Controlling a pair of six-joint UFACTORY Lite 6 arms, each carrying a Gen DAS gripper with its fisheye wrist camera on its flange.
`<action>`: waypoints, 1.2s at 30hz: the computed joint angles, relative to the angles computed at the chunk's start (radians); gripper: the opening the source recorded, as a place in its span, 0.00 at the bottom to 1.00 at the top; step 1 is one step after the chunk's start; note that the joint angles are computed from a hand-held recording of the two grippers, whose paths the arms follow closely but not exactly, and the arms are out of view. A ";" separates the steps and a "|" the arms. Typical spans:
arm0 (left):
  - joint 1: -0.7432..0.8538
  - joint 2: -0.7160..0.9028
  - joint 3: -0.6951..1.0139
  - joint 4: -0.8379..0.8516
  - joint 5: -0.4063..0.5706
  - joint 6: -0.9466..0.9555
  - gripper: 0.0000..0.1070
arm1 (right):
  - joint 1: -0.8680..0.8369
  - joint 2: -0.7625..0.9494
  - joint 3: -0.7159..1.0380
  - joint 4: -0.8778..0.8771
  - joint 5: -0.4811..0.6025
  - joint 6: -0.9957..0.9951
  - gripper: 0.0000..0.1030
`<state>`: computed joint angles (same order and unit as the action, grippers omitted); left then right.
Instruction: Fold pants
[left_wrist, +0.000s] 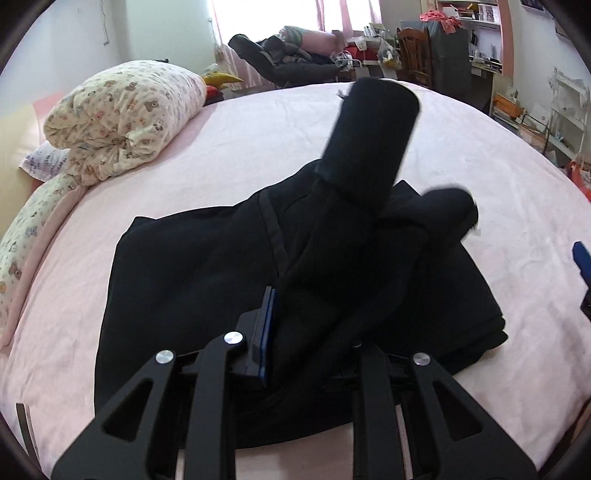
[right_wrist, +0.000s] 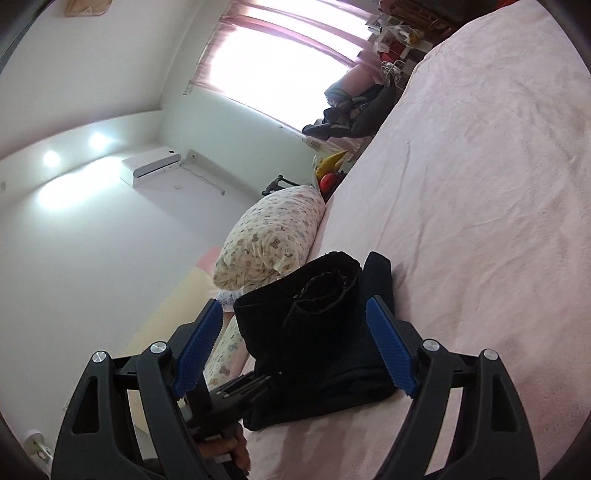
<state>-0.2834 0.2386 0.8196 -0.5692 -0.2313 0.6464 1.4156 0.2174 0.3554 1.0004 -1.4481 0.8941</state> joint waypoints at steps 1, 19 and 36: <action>-0.007 -0.012 -0.018 -0.011 -0.017 0.000 0.17 | -0.005 0.000 0.000 -0.004 0.003 0.000 0.79; -0.180 0.019 -0.130 -0.060 -0.246 0.095 0.22 | -0.086 0.015 -0.019 -0.043 0.018 0.055 0.80; 0.138 -0.413 -0.485 0.752 -0.230 -0.651 0.85 | -0.040 -0.033 0.066 0.136 0.147 -0.307 0.72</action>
